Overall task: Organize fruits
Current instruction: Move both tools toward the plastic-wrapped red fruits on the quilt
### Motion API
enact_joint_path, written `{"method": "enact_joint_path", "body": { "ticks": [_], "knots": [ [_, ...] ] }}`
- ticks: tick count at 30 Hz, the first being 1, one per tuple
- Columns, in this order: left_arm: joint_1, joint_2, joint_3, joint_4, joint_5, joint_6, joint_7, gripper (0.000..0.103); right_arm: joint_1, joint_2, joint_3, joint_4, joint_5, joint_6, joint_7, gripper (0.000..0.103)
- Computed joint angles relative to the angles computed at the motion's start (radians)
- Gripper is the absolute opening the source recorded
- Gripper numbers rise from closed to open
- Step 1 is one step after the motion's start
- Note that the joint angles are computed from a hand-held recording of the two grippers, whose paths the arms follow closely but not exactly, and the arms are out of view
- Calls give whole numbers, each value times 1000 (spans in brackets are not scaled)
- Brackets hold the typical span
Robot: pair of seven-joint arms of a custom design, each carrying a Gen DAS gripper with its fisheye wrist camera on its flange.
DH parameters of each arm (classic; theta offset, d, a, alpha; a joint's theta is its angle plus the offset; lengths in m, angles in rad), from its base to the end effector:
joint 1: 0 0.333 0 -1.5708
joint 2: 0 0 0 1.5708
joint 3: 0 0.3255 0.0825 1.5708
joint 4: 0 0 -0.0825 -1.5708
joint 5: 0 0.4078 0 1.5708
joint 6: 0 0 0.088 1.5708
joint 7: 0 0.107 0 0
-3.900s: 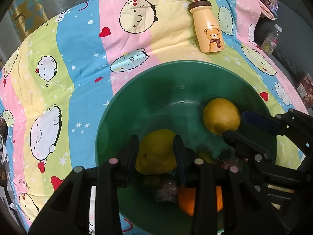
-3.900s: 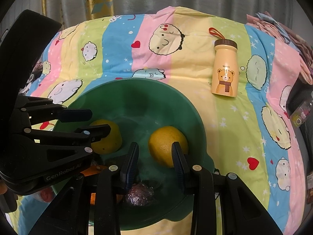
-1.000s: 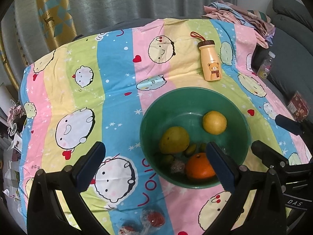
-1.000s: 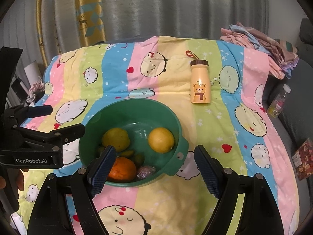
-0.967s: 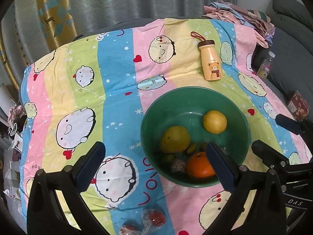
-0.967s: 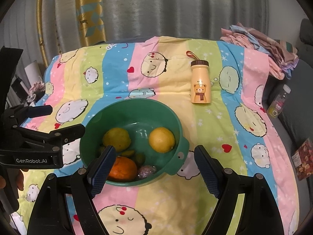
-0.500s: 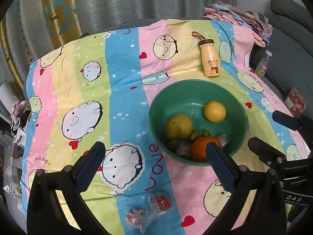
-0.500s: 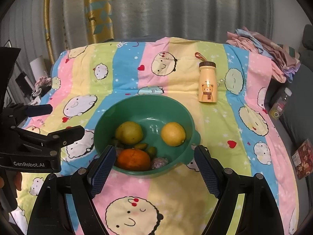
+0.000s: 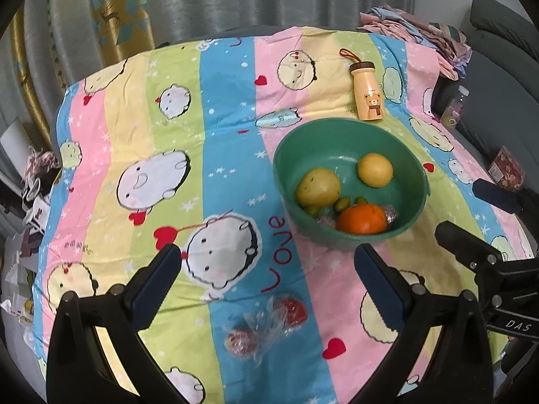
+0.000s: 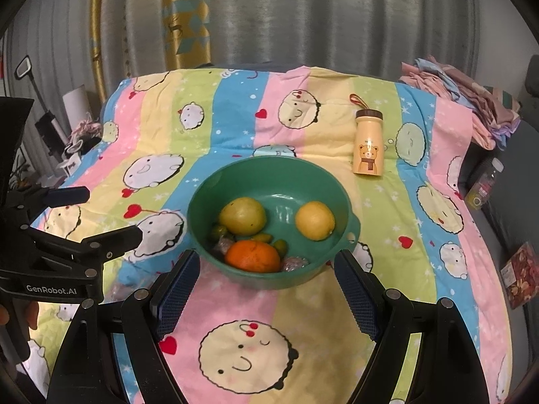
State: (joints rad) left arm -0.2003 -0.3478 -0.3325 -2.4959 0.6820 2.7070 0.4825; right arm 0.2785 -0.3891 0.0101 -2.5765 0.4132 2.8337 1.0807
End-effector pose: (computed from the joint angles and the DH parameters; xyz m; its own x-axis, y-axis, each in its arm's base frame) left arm 0.4029 -0.2681 0.4514 0.0034 -0.9995 -0.0315 -0.7451 0.0185 -0.6666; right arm 0.4520 0.1128 0.4611 0.4235 -0.9053 -0.0326 -0.7137 -0.3113 -0.6274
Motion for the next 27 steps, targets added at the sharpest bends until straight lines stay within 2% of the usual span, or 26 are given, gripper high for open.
{"method": "enact_joint_path", "body": {
  "ticks": [5,15,19,22,25,27],
  "knots": [
    [-17,-47,24,-63,-53,30,17,102,16,-27,1,-22,6,-10,-6,82],
    [-13,-131,18,-158,-120,36,26,102,38,-62,9,-50,7,-25,-12,82],
    [-13,-178,3,-200,-127,45,8,102,65,-74,-7,-63,29,-38,-40,82],
    [-11,-214,-9,-242,-126,64,-8,102,117,-85,-47,-77,84,-57,-121,82],
    [23,-262,-62,-293,-86,71,-68,102,131,-89,-52,-93,122,-72,-171,82],
    [44,-282,-84,-332,-59,108,-115,102,126,-87,-43,-110,135,-82,-178,82]
  ]
}}
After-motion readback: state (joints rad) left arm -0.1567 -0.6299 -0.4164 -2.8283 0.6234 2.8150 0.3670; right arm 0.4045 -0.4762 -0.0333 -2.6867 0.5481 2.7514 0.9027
